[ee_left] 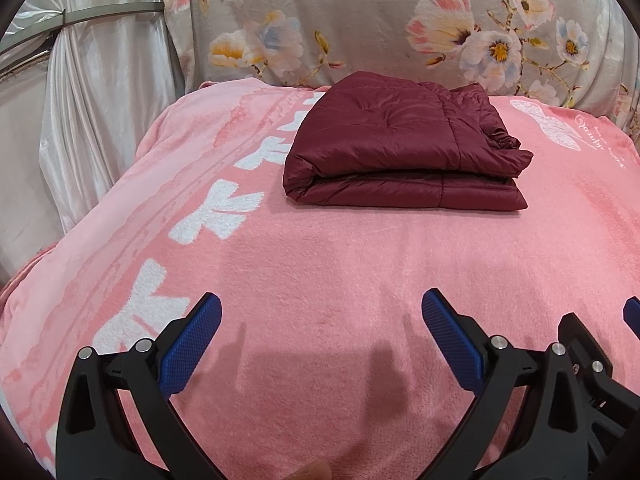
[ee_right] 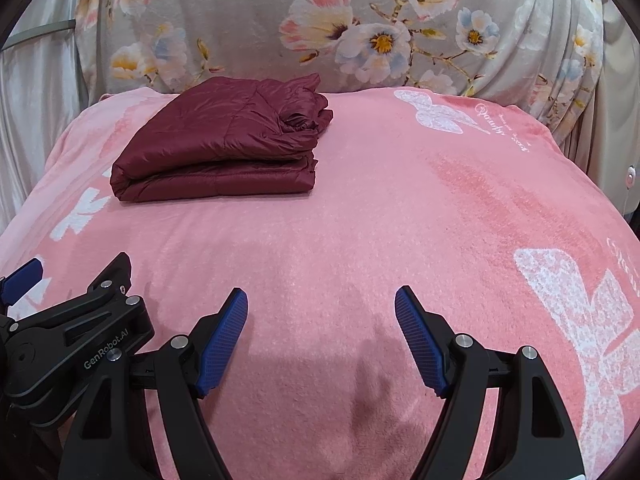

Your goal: Fold large clothes

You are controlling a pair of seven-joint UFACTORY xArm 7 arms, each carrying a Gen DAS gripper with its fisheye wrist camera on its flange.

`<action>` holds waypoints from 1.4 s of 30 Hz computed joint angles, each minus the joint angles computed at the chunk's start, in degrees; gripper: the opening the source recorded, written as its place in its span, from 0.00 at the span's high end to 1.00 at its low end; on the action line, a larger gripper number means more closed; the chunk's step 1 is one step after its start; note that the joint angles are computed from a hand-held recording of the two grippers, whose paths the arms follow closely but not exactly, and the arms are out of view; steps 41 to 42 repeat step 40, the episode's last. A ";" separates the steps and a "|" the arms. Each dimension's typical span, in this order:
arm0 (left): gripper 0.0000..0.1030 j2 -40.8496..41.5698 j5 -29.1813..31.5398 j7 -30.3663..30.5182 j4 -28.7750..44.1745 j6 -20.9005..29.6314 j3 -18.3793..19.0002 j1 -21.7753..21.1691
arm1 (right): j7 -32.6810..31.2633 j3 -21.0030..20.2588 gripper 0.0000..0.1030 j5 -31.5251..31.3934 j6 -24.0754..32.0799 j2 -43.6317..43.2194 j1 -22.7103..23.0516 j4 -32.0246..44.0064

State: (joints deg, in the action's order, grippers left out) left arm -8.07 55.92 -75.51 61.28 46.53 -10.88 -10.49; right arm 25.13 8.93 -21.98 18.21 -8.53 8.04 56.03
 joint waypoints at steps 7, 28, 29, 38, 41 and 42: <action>0.05 0.00 0.01 0.05 -0.04 -0.08 0.06 0.00 | 0.68 0.15 0.28 -0.89 0.03 -0.13 -0.25 -0.09; 0.06 -0.16 -0.06 0.23 -0.21 -0.26 0.03 0.24 | 1.16 0.12 0.28 -1.86 -0.15 -0.11 -0.46 -0.10; 0.06 -0.10 -0.08 0.22 -0.13 -0.23 -0.01 0.20 | 1.19 0.12 0.28 -1.94 -0.22 -0.12 -0.49 -0.13; 0.12 -0.01 1.28 0.05 -0.04 0.13 -0.34 0.00 | 3.65 0.69 0.28 -4.75 0.30 -0.43 -1.07 0.06; 0.12 -0.11 1.65 -0.23 -0.14 0.28 -0.34 -0.10 | 3.62 0.60 0.28 -4.82 0.19 -0.37 -1.04 0.10; 0.12 -0.11 1.65 -0.23 -0.14 0.28 -0.34 -0.10 | 3.62 0.60 0.28 -4.82 0.19 -0.37 -1.04 0.10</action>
